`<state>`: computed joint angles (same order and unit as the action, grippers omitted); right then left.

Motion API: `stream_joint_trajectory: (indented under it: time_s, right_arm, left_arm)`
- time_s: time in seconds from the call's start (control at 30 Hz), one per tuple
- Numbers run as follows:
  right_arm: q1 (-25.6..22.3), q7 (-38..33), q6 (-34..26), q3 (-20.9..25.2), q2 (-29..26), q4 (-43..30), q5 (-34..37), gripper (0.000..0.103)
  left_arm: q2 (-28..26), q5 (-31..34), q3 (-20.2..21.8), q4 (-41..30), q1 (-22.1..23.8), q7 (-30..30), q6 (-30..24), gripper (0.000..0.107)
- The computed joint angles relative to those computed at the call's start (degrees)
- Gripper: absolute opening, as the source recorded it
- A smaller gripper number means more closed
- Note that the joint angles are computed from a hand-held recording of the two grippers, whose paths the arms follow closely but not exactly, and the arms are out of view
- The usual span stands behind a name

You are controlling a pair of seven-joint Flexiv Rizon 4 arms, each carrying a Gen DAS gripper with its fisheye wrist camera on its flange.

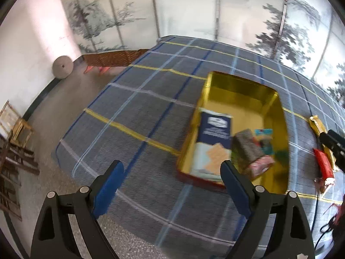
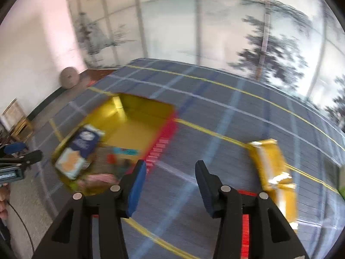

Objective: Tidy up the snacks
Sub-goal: 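Move the open right tool back toward the yellow wafer packs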

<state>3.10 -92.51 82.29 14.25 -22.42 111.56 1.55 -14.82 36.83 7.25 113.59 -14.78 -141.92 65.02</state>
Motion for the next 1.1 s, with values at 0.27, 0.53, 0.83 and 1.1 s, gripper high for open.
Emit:
stream_joint_trajectory:
  time_s: [0.27, 0.53, 0.83, 1.1]
  right_arm:
    - [-2.18, 5.41, -2.42, -8.75, -1.36, 0.18, -4.58, 0.059]
    - [-6.93, 2.66, -7.82, -6.63, -4.90, -3.38, -1.97, 0.059]
    - [-6.80, 2.30, -6.69, -6.79, -6.91, -3.58, -2.22, 0.063]
    - [-7.63, 2.11, -6.92, -6.38, -8.24, -4.45, -1.35, 0.063]
  left_arm:
    - [-2.96, -1.20, -1.63, -4.17, -2.70, 2.33, -1.11, 0.089]
    - [-5.65, -2.98, -2.09, -7.57, -5.72, 5.50, -2.57, 0.089]
    - [-10.50, -8.22, -3.56, -12.15, -8.42, 12.23, -3.39, 0.089]
    - [-14.65, -11.51, -3.25, -16.96, -11.52, 16.77, -4.46, 0.089]
